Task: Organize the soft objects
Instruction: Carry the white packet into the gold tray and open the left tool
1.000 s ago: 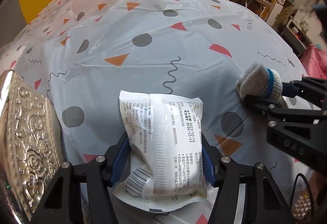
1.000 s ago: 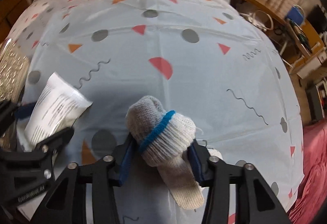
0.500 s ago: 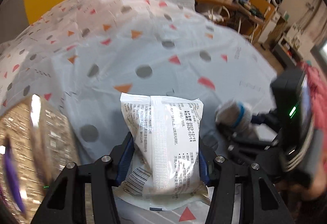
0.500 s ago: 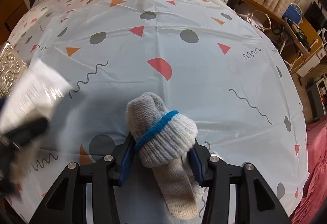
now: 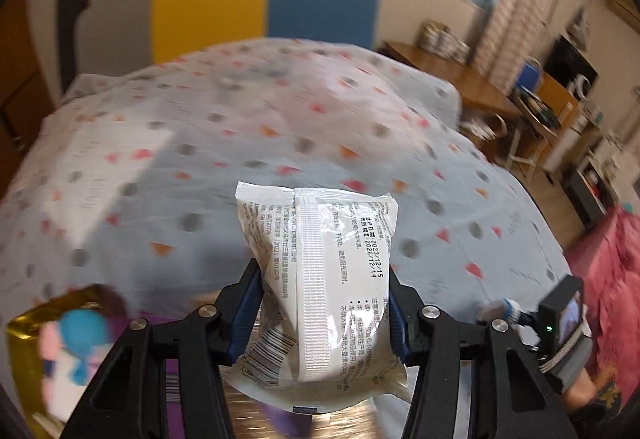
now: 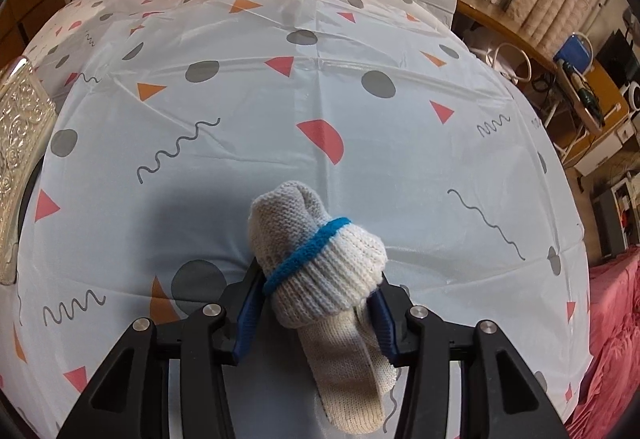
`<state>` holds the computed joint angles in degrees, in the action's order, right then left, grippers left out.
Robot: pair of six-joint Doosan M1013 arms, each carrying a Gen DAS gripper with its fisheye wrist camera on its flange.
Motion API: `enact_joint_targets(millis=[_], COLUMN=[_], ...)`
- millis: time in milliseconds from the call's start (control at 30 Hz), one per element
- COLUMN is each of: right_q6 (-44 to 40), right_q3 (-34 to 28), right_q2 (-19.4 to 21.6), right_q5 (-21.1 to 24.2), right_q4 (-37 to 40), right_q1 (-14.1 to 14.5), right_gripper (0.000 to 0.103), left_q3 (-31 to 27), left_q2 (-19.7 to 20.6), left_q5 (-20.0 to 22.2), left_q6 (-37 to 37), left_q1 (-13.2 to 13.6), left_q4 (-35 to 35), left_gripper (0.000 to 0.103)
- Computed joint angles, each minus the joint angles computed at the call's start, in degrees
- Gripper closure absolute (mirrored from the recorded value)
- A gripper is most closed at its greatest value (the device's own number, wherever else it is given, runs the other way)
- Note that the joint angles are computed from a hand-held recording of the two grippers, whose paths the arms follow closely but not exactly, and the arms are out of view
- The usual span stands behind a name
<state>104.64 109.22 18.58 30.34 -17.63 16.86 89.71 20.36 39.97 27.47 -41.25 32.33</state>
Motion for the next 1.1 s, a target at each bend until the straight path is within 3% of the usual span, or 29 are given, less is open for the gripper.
enact_joint_targets(millis=[133,267,600,833,1100], right_q6=[2.1,1.5,3.9,6.0,8.0], right_q3=[0.2,0.1,0.2,0.6,0.8], right_q2=[0.0,0.1,0.2,0.0,-0.1], right_q5=[-0.1,-0.2,-0.6,-1.0,-0.7], right_q4=[-3.5,-1.8,-5.5,-9.1,-10.9], right_q1=[0.7,0.3,0.9,1.5,2.0], right_gripper=[0.056,0.055,0.056,0.056,0.056], left_q3=[5.2,11.2,25.3,34.4,40.4], left_q2=[-4.8,-9.8,-20.3,-26.3,-29.0], left_q5=[-0.1,-0.1,2.6,3.9,2.5], left_q6=[-6.3,-12.8,-27.4,-39.2,-50.1], left_q1=[1.4,3.1,5.9,4.4,0.5], left_q4=[5.3,9.2,13.1,13.6,13.3], left_gripper=[0.048,0.048,0.048,0.048,0.048])
